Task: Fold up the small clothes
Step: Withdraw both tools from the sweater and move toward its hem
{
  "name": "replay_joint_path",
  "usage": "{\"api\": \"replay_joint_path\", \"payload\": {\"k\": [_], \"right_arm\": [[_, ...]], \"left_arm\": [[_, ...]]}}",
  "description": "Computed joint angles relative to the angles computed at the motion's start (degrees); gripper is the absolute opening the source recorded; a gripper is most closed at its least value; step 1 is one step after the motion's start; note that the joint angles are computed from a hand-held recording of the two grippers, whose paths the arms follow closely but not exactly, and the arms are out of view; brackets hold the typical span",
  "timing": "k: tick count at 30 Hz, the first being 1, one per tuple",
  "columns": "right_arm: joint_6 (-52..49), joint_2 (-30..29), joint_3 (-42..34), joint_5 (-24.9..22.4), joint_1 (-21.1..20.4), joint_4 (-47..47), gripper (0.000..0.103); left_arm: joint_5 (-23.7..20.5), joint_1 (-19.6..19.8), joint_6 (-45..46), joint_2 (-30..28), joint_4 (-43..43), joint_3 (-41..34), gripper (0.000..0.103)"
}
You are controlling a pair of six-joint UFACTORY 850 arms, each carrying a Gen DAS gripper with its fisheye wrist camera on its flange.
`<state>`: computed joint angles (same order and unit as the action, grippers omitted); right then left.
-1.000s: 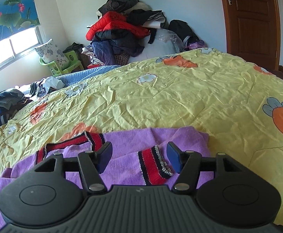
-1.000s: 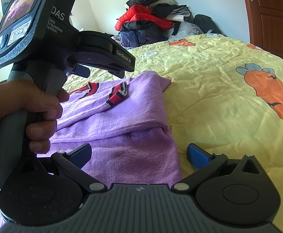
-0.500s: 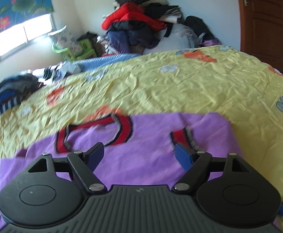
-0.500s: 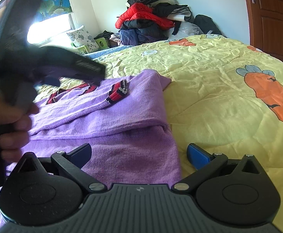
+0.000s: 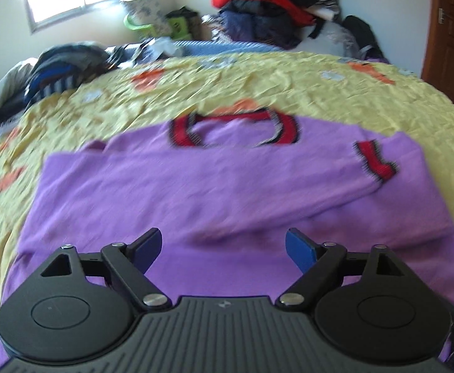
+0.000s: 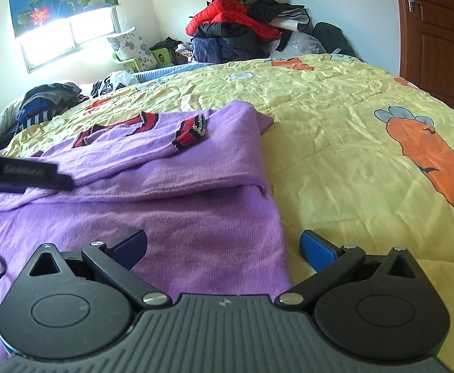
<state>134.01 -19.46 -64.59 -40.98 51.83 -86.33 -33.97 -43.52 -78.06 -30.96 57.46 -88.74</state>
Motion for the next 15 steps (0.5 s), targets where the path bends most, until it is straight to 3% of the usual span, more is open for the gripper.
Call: {"api": "replay_joint_path", "payload": {"k": [15], "right_arm": [[0.9,2.4,2.6,-0.3,3.9,-0.3,0.103]], "left_arm": [[-1.3,0.0,-9.5,10.6,6.3,15.9,0.087]]}}
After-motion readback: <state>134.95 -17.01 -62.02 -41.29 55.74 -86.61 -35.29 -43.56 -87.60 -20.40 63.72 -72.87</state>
